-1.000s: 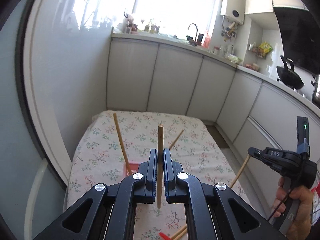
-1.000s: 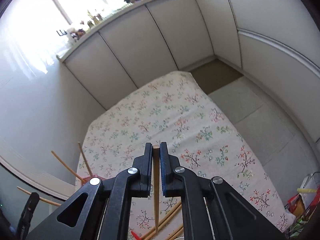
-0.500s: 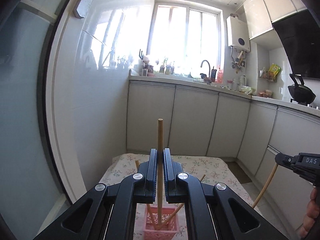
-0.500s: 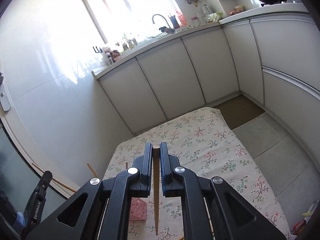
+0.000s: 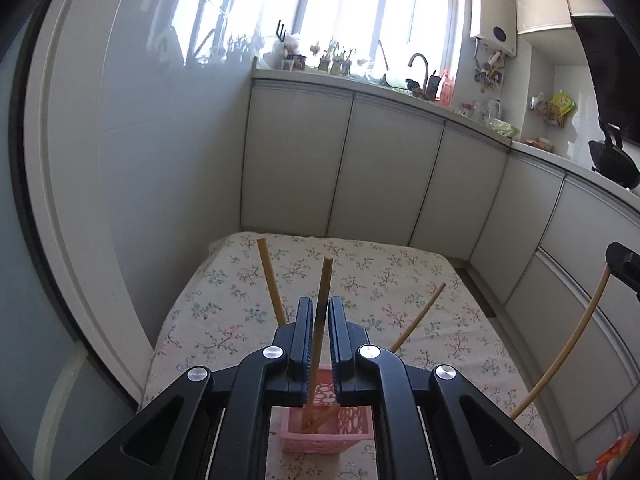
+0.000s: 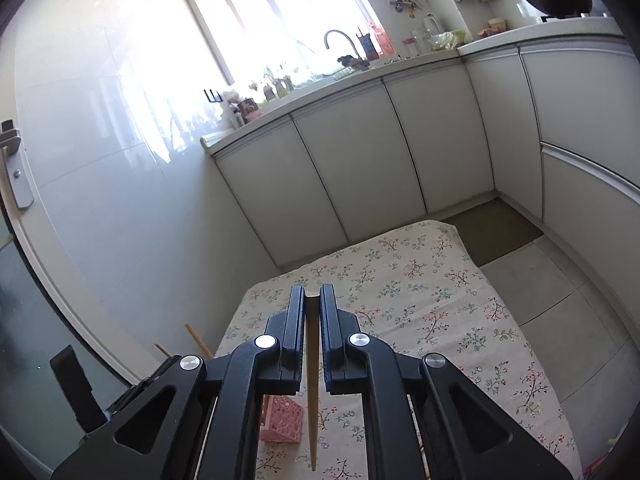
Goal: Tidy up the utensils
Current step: 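Carry both held chopsticks over the pink basket with both grippers, then open the left gripper while the right gripper opens, dropping chopsticks into the basket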
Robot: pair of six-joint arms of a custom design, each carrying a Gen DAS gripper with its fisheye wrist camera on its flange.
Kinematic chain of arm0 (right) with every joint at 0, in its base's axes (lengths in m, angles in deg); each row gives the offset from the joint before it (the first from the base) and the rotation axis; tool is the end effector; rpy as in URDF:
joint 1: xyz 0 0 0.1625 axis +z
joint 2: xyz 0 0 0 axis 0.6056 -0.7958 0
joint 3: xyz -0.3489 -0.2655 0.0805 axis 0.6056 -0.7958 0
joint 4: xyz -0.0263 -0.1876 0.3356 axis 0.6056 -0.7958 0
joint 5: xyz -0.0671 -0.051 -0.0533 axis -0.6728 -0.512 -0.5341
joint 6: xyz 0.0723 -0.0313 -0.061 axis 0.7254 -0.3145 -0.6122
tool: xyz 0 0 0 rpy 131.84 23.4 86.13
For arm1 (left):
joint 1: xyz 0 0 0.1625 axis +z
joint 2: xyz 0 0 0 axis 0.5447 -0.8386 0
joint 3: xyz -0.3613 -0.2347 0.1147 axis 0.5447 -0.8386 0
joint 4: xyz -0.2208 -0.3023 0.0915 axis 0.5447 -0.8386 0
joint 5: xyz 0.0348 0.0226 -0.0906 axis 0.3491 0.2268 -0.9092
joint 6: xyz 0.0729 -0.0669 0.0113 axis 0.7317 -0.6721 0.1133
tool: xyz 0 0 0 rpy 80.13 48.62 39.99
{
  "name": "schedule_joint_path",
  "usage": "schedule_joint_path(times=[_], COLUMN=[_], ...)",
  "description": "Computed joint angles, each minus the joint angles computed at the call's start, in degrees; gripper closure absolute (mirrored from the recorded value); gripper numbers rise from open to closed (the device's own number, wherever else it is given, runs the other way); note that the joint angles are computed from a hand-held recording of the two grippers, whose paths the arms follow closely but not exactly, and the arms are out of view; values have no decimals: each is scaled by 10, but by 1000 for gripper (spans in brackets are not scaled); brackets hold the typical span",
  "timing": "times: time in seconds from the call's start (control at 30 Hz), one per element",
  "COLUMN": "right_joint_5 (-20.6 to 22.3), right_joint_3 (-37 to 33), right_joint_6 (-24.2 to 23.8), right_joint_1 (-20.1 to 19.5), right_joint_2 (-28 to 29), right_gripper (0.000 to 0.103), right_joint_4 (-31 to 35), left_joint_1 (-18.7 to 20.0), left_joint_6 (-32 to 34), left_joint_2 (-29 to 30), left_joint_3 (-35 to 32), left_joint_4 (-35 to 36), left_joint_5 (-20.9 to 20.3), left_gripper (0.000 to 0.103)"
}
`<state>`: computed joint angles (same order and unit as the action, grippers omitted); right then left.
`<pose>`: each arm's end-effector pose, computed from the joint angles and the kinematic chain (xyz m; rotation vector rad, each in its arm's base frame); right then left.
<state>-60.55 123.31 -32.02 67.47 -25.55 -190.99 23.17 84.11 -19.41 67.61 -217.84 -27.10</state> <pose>0.3061 -0.7539 0.2864 0.4193 -2.4556 1.4604 -0.2642 -0.7647 0.2569 0.3820 2.2200 -1.3096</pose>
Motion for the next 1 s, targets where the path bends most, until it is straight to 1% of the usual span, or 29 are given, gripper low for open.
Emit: schedule_joint_path(times=[0.03, 0.1, 0.13, 0.17, 0.2, 0.3, 0.33, 0.43, 0.5, 0.63, 0.73, 0.8, 1.0], right_joint_5=[1, 7, 12, 15, 18, 27, 30, 32, 29, 18, 6, -2, -21], right_joint_3=[-1, -4, -8, -16, -24, -52, -63, -106, -139, -194, -232, -253, -277], right_joint_6=[-5, -14, -17, -18, -20, -25, -26, -36, -50, -73, -87, -87, -85], right_joint_1=[2, 7, 9, 11, 14, 23, 26, 35, 40, 43, 41, 39, 30], right_joint_2=[2, 6, 8, 11, 16, 33, 40, 70, 95, 142, 175, 191, 216], right_gripper=[96, 96, 96, 96, 96, 96, 96, 96, 96, 96, 96, 96, 95], right_joint_4=[-4, -12, -14, -12, -9, -3, 0, 13, 17, 17, 29, 46, 63], left_joint_1=[0, -3, -4, -6, -7, -11, -12, -14, -14, -10, -6, -2, 2], left_joint_6=[-9, -26, -36, -48, -63, -110, -128, -163, -171, -197, -223, -236, -244], left_joint_2=[-3, -12, -18, -24, -30, -49, -56, -71, -79, -86, -91, -93, -91], left_joint_3=[2, 13, 17, 24, 31, 53, 61, 77, 88, 92, 90, 86, 75], left_joint_4=[8, 11, 16, 22, 29, 67, 86, 130, 140, 180, 212, 234, 263], left_joint_5=[0, 4, 11, 18, 26, 50, 59, 70, 78, 93, 91, 86, 76], left_gripper=[86, 72, 67, 59, 53, 47, 46, 42, 38, 37, 37, 37, 37])
